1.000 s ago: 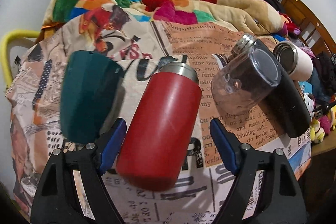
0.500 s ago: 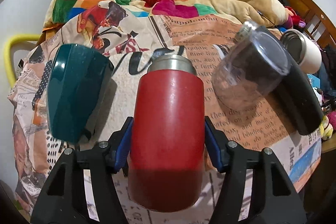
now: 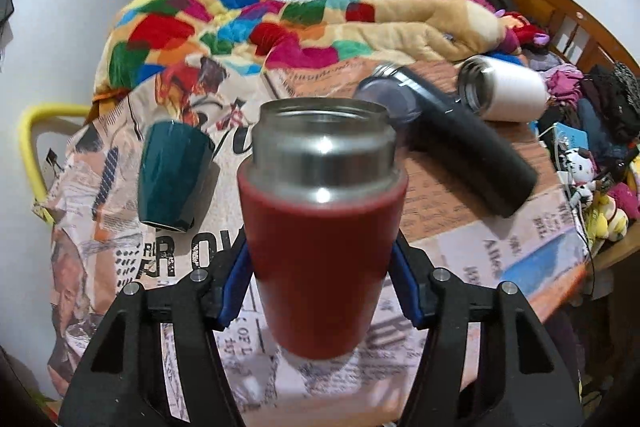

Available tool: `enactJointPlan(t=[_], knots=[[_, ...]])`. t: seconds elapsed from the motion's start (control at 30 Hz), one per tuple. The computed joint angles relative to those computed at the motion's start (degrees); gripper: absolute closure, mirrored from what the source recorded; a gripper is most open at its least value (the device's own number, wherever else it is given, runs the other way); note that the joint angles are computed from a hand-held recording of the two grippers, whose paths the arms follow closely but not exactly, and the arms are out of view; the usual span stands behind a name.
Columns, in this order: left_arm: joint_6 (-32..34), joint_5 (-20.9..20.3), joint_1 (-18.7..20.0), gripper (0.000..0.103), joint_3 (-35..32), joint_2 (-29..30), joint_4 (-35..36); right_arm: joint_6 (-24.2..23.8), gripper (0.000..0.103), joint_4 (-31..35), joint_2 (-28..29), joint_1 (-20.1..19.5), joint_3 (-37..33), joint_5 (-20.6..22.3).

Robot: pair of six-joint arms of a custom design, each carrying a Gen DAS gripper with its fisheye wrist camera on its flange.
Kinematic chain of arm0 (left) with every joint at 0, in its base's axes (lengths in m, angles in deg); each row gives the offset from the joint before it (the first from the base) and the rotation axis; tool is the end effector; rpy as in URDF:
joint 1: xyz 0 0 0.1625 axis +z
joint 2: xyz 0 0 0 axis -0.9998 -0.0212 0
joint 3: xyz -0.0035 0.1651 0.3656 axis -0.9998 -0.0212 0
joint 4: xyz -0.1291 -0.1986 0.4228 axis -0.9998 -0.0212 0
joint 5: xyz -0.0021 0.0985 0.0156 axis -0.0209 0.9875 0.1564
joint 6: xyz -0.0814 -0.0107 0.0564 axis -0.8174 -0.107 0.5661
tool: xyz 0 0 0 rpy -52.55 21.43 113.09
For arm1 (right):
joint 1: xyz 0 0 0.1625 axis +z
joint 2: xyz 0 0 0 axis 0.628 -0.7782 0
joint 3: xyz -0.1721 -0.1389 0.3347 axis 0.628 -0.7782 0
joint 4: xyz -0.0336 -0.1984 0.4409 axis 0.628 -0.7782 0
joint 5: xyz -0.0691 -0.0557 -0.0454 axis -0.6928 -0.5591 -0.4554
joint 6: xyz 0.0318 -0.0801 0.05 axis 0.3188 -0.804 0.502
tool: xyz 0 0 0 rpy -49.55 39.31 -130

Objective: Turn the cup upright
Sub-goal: 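Lift the red thermos cup with the left tool and carry it toward the right tool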

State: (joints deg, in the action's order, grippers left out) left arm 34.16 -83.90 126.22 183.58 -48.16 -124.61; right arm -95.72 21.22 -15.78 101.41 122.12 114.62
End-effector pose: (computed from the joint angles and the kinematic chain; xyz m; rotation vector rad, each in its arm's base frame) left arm -0.1740 -0.3835 0.2875 0.7425 2.3801 -0.5112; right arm 0.3649 -0.2405 0.1869 0.5104 -2.1912 1.0647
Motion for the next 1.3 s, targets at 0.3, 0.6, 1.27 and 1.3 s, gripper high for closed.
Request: enactJointPlan(t=[0.3, 0.6, 1.27, 1.3], knots=[[-5.00, -1.16, -9.20, 0.042, 0.29, -4.09, 7.52, 1.49, 0.000, 0.81, -1.87, 2.07, 0.96, 1.62], [-8.43, -7.74, -13.49, 0.042, 2.27, -3.11, 10.49, 3.76, 0.000, 2.34, -4.50, 2.78, 2.98, 2.75], [-3.20, -15.32, -7.61, 0.042, 3.34, 11.95, -3.21, 7.48, 0.000, 5.14, -6.44, -2.10, 6.59, 0.51], [-3.06, -15.48, -6.99, 0.042, 3.15, 12.56, -3.75, 7.30, 0.000, 5.04, -6.28, -2.54, 6.66, 0.25]])
